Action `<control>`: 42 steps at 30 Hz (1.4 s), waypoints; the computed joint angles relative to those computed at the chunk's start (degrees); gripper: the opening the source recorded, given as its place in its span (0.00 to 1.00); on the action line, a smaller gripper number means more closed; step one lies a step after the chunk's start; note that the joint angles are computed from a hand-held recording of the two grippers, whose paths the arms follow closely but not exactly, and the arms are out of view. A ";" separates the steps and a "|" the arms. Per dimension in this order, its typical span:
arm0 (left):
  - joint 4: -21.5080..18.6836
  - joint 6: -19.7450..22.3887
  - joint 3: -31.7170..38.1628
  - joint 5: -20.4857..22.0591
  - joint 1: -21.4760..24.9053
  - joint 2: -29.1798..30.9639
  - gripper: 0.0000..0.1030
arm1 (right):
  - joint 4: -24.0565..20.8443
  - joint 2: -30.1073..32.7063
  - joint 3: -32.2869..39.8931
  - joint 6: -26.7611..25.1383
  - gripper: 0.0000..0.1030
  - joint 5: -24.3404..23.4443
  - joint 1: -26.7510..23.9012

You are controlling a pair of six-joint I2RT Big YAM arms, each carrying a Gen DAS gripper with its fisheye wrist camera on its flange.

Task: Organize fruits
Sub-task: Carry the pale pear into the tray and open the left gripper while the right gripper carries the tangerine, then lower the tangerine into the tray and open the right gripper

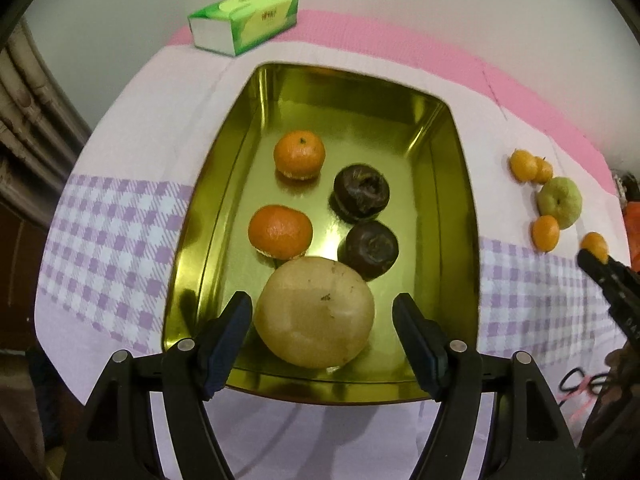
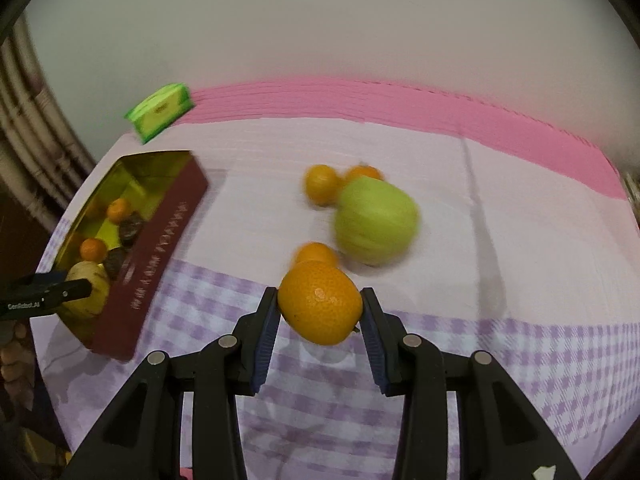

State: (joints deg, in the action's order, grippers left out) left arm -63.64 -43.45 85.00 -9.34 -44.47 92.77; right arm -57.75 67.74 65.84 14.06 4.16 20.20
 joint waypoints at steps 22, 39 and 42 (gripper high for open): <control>-1.04 -10.37 -4.16 -11.25 2.57 -7.25 0.74 | 2.29 14.09 12.57 -3.05 0.36 -1.89 14.64; -3.51 -15.95 -5.38 -10.95 4.37 -7.45 0.74 | 2.27 20.65 17.26 -7.89 0.37 -0.44 16.40; -3.42 -16.07 -5.52 -10.50 4.60 -7.43 0.74 | 2.09 21.65 17.90 -8.47 0.37 -0.13 16.85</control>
